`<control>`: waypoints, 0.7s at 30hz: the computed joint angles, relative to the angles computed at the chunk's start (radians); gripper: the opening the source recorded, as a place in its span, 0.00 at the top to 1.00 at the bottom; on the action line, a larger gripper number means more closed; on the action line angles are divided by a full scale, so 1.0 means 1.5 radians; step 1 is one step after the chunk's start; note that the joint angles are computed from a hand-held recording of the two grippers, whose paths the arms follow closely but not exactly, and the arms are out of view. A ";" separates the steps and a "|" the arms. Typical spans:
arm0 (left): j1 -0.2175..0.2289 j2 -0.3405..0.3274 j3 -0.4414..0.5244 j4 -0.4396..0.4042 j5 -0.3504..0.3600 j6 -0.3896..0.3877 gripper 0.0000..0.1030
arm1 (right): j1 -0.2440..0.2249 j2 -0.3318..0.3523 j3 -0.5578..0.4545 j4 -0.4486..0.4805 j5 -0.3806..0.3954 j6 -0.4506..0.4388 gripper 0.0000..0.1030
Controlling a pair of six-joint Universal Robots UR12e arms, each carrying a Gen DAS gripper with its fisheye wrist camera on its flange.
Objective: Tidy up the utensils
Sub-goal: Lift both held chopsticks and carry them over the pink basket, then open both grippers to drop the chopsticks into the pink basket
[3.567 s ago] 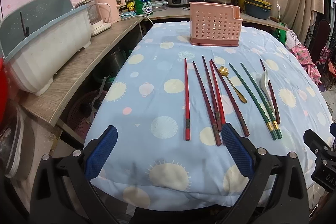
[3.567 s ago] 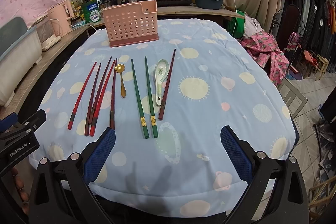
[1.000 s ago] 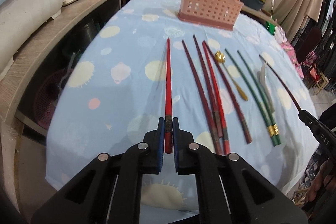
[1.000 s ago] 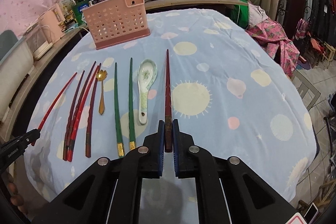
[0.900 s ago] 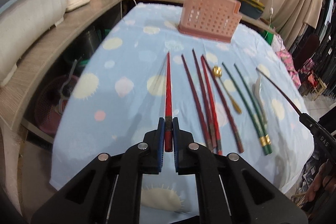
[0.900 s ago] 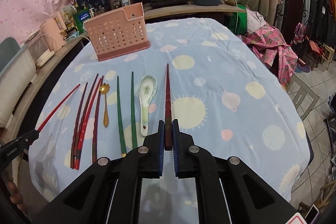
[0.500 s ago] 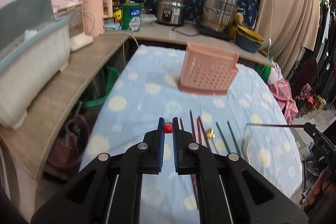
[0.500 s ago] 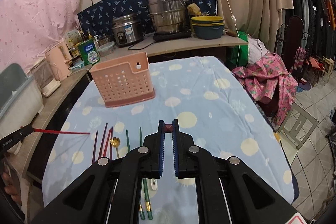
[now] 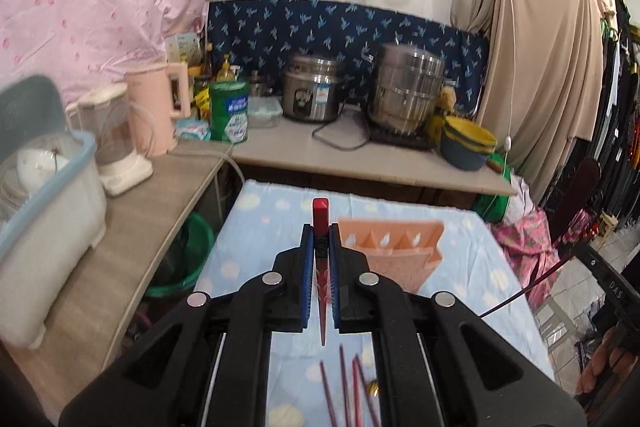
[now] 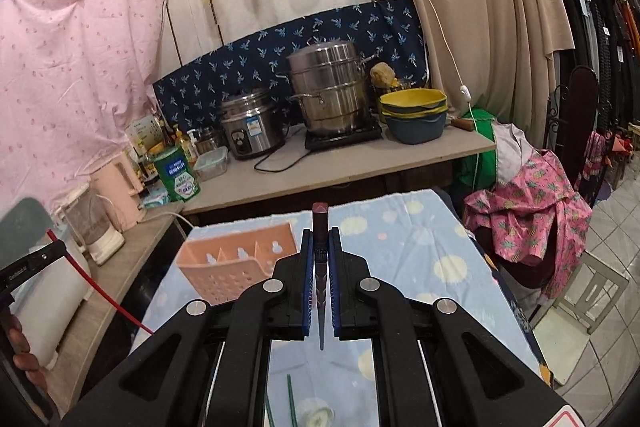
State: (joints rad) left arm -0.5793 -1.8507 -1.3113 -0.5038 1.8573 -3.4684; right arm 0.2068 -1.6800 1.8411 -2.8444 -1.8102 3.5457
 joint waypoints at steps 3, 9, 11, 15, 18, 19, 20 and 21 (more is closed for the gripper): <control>0.005 -0.023 0.045 0.020 -0.001 0.005 0.93 | -0.008 0.028 -0.033 -0.032 0.019 -0.008 0.93; 0.009 -0.071 0.127 0.056 -0.010 0.024 0.93 | -0.018 0.081 -0.095 -0.072 0.042 -0.014 0.93; 0.012 -0.085 0.146 0.049 -0.021 0.024 0.93 | -0.020 0.097 -0.111 -0.072 0.053 -0.008 0.93; 0.015 -0.114 0.174 0.002 -0.018 0.015 0.93 | -0.020 0.125 -0.135 -0.049 0.056 -0.007 0.93; 0.018 -0.121 0.171 -0.022 -0.022 0.010 0.93 | -0.022 0.132 -0.133 -0.029 0.067 0.005 0.93; 0.018 -0.122 0.169 -0.028 -0.022 0.009 0.93 | -0.023 0.134 -0.131 -0.024 0.067 0.006 0.93; 0.019 -0.124 0.169 -0.033 -0.023 0.009 0.93 | -0.023 0.135 -0.129 -0.021 0.067 0.006 0.93; 0.019 -0.126 0.169 -0.039 -0.021 0.008 0.93 | -0.023 0.135 -0.125 -0.019 0.067 0.005 0.93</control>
